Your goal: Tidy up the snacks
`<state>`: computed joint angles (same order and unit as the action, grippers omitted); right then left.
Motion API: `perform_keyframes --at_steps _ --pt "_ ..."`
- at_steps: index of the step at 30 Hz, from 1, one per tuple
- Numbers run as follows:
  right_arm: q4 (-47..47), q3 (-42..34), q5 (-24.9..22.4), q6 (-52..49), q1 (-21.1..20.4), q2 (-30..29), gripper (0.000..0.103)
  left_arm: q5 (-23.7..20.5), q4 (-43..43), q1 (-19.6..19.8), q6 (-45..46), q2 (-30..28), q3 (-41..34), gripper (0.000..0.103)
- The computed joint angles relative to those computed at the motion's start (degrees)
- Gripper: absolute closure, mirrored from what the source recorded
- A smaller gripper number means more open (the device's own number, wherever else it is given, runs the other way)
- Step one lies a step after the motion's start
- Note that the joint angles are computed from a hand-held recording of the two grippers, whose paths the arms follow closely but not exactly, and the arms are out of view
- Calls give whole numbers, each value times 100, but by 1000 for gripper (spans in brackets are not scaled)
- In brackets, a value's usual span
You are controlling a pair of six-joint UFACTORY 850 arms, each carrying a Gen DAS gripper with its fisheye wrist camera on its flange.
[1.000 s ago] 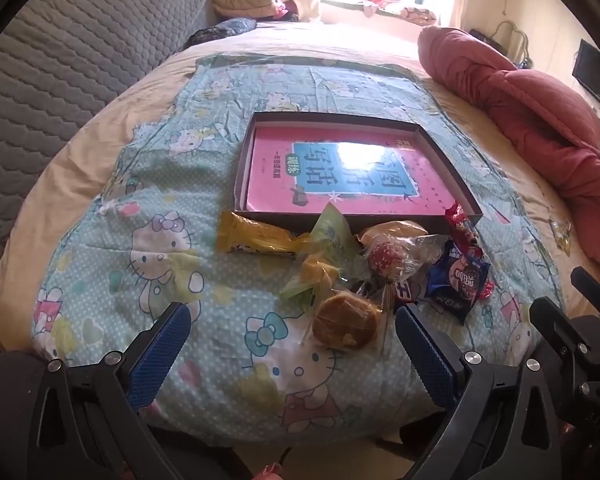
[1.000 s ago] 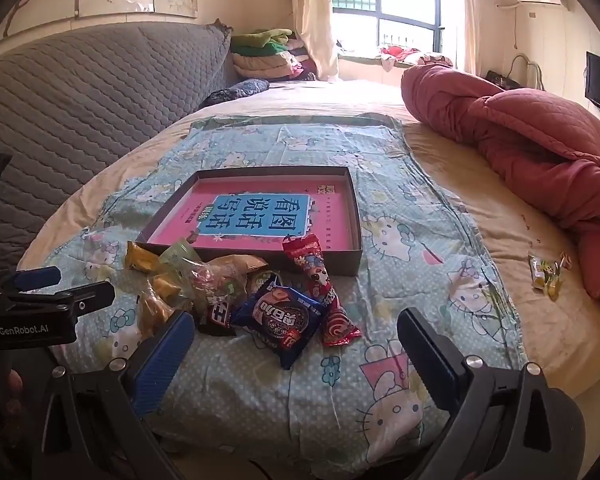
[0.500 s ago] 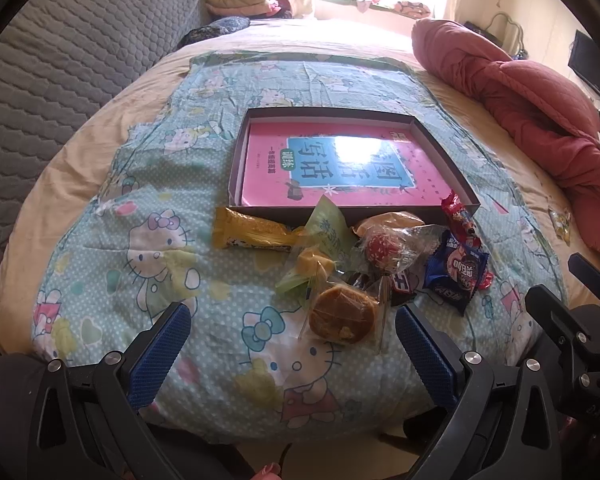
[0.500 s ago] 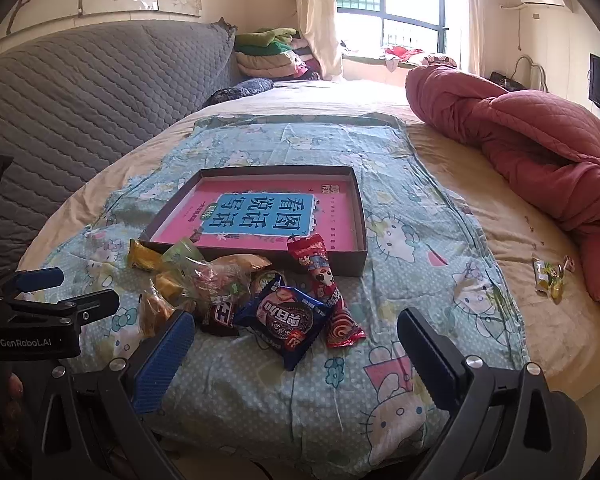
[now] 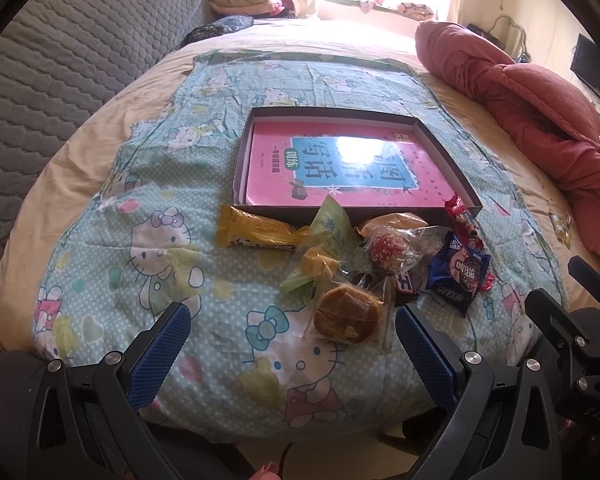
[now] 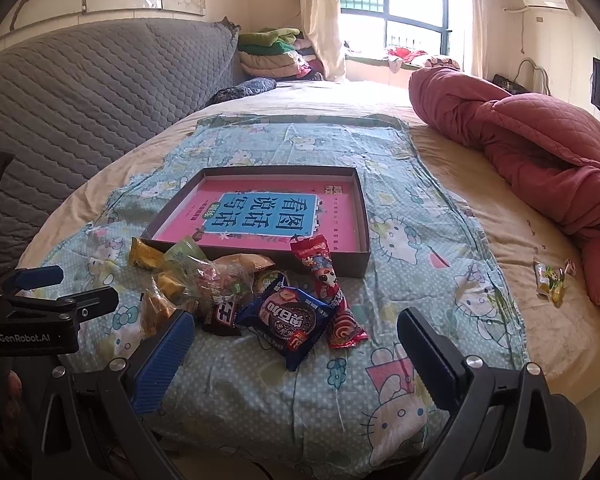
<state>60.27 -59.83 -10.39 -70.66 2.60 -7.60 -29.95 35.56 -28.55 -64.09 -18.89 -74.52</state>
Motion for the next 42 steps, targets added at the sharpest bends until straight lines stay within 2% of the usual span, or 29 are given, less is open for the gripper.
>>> perform_keyframes --at_steps 16,34,42 --pt "-281 -23 45 257 28 -10 1 -17 -29 10 73 3 -4 1" --pt "26 -16 45 -71 35 -10 1 17 -162 18 248 -39 -31 1" --pt "61 -95 -11 -134 7 -137 1 47 -755 145 667 -145 -55 1"
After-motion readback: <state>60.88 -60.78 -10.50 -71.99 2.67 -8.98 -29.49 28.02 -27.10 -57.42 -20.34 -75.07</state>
